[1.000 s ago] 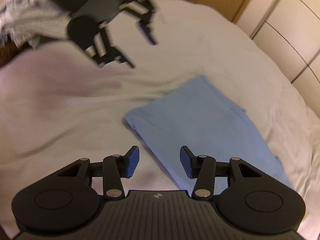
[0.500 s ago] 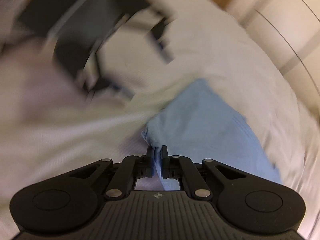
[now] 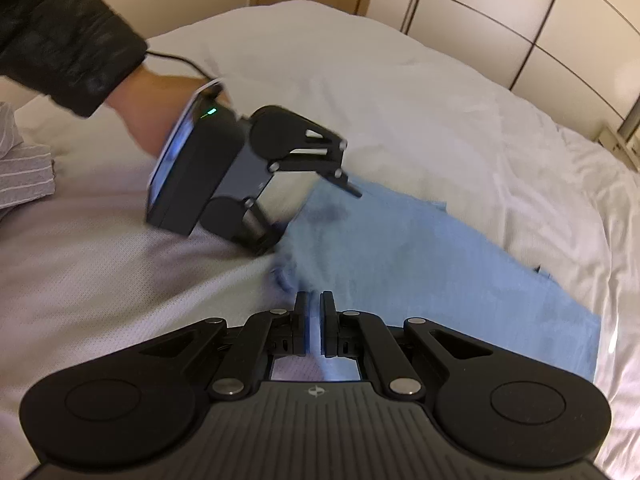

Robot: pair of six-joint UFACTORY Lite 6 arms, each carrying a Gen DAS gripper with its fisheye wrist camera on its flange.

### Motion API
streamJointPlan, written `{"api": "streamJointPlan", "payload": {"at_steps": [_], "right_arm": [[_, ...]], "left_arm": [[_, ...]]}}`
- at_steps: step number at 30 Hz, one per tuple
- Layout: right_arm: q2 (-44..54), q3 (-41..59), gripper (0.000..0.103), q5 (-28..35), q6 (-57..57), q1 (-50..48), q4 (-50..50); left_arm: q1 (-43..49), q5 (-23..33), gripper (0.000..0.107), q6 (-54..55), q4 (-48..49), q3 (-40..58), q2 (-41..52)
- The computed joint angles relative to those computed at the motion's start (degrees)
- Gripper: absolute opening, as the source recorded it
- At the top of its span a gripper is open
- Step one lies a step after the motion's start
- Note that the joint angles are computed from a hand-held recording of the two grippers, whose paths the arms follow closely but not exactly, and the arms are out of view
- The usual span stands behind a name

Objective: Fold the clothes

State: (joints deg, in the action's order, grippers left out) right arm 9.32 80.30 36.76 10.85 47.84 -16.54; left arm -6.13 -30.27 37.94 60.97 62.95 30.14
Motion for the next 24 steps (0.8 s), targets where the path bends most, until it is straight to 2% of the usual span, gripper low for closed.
{"api": "streamJointPlan", "payload": {"at_steps": [1, 5, 6, 7, 8, 10, 13, 16, 18, 21, 24], "right_arm": [[-0.38, -0.52, 0.002, 0.22, 0.69, 0.36, -0.23], [0.35, -1.87, 0.002, 1.15, 1.59, 2.25, -1.76], [1.05, -1.82, 0.011, 1.67, 1.91, 2.88, -2.17], [1.75, -1.81, 0.026, 2.09, 2.96, 3.73, -3.02], [2.53, -1.69, 0.032, 2.28, 4.04, 4.53, -3.73], [4.58, -0.8, 0.054, 1.59, 6.77, 6.0, -5.0], [10.54, 4.03, 0.072, 2.59, 12.54, 9.42, -9.94], [20.17, 12.88, 0.075, 6.69, 13.87, 12.98, -14.59], [27.12, 18.72, 0.071, 11.58, 10.4, 15.24, -17.16], [27.6, 15.93, 0.07, 11.03, 9.96, 17.4, -23.49], [25.18, 12.08, 0.061, 9.17, 10.5, 17.18, -26.5]], "left_arm": [[0.25, 0.66, 0.01, -3.09, 3.71, 2.11, 1.14], [1.34, 1.16, 0.006, -17.57, 19.28, 8.95, 4.13], [1.25, 1.42, 0.006, -21.29, 22.55, 10.38, 4.56], [1.06, 1.71, 0.006, -24.93, 25.59, 11.7, 4.92], [0.87, 1.91, 0.006, -28.63, 28.68, 13.05, 5.29], [0.7, 2.27, 0.006, -35.23, 34.53, 15.15, 5.76], [0.25, 2.77, 0.006, -41.57, 39.64, 14.87, 4.59], [0.3, 2.69, 0.006, -46.06, 44.2, 15.28, 4.3], [0.45, 2.31, 0.006, -47.93, 46.23, 16.12, 4.71], [0.68, 2.05, 0.006, -48.25, 46.92, 16.23, 4.84], [0.9, 2.13, 0.006, -45.62, 44.67, 15.27, 4.66]]}}
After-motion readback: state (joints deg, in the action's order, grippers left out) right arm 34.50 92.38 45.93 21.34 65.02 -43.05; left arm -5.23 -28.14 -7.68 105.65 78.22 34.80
